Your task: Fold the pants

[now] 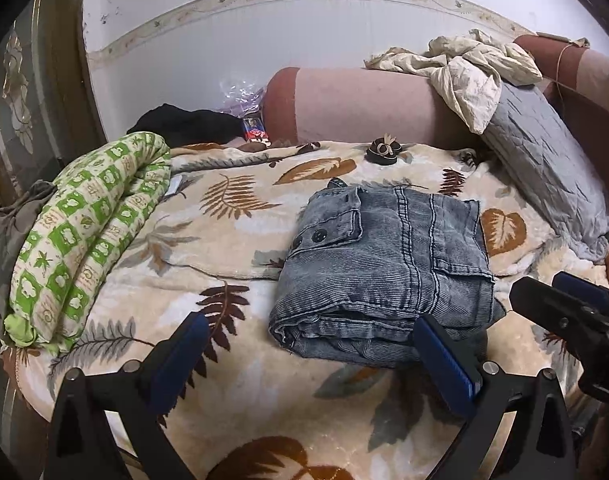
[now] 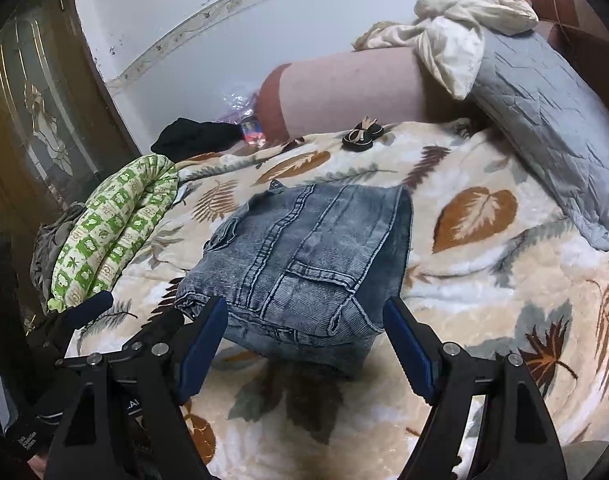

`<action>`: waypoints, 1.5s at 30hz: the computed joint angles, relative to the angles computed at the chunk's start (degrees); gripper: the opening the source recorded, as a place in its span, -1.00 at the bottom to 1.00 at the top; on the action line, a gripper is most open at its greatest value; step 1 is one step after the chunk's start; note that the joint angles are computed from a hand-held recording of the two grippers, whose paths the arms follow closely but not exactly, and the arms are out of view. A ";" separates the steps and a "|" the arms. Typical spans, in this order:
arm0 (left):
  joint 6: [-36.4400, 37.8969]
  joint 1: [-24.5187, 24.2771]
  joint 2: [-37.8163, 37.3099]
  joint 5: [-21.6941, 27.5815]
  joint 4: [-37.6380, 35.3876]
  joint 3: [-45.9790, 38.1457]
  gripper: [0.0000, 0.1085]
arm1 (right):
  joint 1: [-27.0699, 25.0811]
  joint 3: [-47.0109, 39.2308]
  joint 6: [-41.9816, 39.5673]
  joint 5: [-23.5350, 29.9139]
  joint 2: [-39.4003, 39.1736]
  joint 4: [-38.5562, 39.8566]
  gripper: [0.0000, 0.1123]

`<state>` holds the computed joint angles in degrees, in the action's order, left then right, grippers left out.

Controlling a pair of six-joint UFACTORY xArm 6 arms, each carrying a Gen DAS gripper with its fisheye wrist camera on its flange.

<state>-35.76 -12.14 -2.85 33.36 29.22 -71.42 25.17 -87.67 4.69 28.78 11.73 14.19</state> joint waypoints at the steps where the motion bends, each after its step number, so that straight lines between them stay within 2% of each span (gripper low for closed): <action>1: -0.11 -0.08 0.10 0.20 0.28 -0.11 0.90 | 0.07 0.06 0.85 -0.10 -0.03 -1.03 0.44; 6: -0.90 0.02 0.03 0.46 0.88 -0.08 0.90 | 0.12 0.46 6.57 -1.19 -0.28 -8.35 0.44; 14: -2.07 0.74 -0.36 0.20 0.67 0.18 0.90 | -0.29 -0.58 5.06 1.31 0.23 -3.00 0.44; 19: -2.18 0.68 -0.31 0.17 1.04 0.12 0.90 | 0.26 -0.44 5.26 1.21 -0.14 -5.27 0.44; 30: -4.12 0.89 -0.71 -0.15 3.37 0.41 0.90 | 0.29 -0.87 3.83 1.33 0.05 -4.62 0.44; 45: -2.49 0.68 -0.28 -0.01 1.95 0.15 0.90 | 0.33 -0.15 5.23 0.34 -0.54 -6.69 0.44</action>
